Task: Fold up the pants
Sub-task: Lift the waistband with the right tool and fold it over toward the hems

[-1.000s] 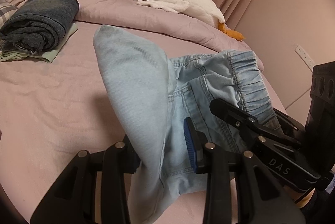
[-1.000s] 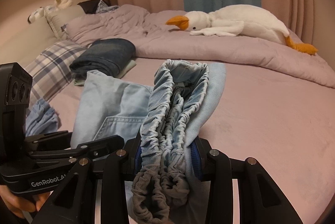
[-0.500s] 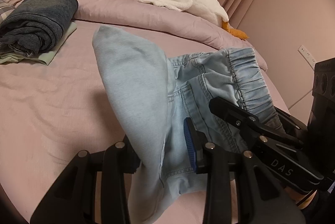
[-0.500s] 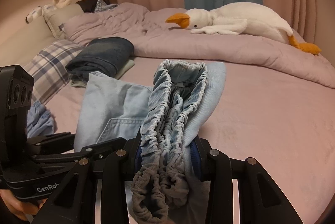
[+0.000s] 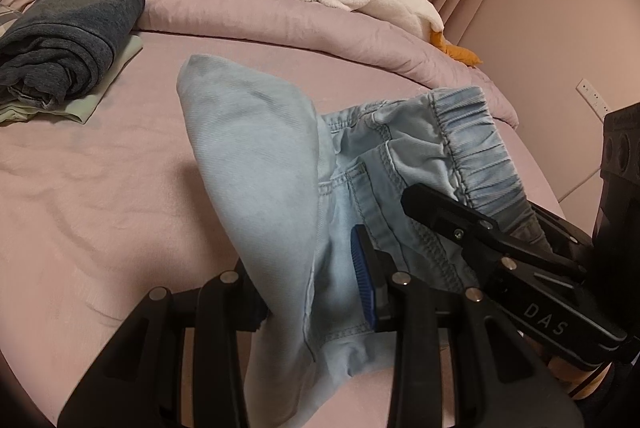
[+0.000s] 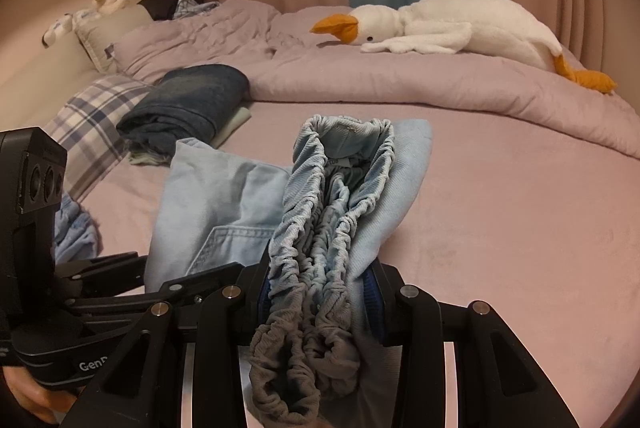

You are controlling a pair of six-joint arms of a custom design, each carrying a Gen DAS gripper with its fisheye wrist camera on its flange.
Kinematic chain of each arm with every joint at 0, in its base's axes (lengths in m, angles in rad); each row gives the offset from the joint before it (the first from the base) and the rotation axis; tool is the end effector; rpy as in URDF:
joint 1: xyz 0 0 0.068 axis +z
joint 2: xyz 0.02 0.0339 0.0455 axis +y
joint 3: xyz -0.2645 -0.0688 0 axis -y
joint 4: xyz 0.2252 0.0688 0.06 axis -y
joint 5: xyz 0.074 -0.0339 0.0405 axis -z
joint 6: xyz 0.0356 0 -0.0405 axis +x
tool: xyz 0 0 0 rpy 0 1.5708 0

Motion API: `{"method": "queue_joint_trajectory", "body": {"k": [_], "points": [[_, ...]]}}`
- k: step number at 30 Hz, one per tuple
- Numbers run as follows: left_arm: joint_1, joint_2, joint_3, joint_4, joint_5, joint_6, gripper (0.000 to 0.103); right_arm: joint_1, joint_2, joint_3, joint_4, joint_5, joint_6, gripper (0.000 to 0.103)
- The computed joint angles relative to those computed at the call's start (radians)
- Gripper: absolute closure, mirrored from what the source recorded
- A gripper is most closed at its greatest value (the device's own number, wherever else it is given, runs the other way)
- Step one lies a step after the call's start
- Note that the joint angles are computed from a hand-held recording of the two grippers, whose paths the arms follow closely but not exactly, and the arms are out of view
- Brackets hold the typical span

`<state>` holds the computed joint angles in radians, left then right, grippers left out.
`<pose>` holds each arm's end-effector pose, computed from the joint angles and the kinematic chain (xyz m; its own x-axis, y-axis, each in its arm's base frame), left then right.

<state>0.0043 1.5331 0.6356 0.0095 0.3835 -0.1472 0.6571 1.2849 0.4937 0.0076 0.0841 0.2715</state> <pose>0.2649 -0.0122 0.1561 -0.8015 -0.1395 -0.5816 0.1158 0.9178 -0.3797 0.1791 0.1344 0.1720 -0.6890 -0.1940 -0.6983 -0.3911 0.9107 0.1329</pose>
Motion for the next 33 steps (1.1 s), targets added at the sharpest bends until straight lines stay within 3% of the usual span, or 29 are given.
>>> {"method": "queue_joint_trajectory", "body": {"k": [24,30,32,33], "points": [[0.021,0.184,0.057,0.037,-0.048,0.024,0.069,-0.139,0.18,0.036,0.045,-0.122,0.006,0.063],[0.028,0.212,0.053,0.051,-0.09,0.03,0.062,-0.218,0.231,0.018,0.073,-0.18,0.037,0.058],[0.032,0.222,0.052,0.056,-0.107,0.033,0.053,-0.24,0.254,0.015,0.079,-0.189,0.049,0.052],[0.033,0.228,0.052,0.058,-0.129,0.036,0.044,-0.256,0.267,0.013,0.083,-0.199,0.057,0.048]]}}
